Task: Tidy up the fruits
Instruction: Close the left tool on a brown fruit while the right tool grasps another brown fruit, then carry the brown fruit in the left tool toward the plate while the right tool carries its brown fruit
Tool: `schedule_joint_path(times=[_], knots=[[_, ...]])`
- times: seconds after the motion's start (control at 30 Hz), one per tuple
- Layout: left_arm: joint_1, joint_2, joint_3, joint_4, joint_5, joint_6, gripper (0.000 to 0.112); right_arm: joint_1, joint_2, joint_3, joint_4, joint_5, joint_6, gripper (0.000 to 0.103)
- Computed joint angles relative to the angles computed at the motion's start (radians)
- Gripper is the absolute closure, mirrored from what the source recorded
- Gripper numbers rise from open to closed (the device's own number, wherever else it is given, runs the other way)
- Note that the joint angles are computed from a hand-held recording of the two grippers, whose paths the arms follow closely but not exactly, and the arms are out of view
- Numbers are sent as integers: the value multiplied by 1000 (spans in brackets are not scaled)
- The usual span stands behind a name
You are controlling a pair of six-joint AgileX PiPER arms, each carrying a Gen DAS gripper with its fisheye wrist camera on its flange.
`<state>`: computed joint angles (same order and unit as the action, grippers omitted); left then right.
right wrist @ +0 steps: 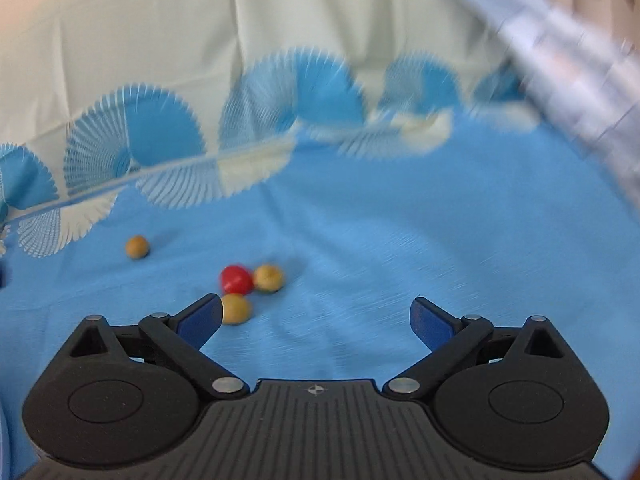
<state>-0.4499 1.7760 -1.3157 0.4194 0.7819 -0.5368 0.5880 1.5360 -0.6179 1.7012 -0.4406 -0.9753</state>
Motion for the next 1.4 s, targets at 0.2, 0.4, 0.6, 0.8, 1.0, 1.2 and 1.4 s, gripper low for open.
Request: schedule_joint_path(times=[0.2,0.4,0.6,0.8,1.0,1.2,1.4], knots=[[49,424,-431,-93,43,171,10,-19,293,-200,-186,84,139,3],[53,621,-674,-62,100,205,10,78,392,-301,-54,-49,-18,17],[85,611,-673,-192,76,314,36,89,385,-278,-94,-55,50,21],[81,566,-674,-278,149,336,80,76,350,-240,-129,-57,155,73],[68,362,-445,-290,119,291,80,60,326,-207,-143,-186,259,73],[58,109,-201,-288,149,227,80,45,278,-155,-198,-171,315,73],[49,-175,31,-205,219,121,80,78,83,-65,-51,-138,206,73]])
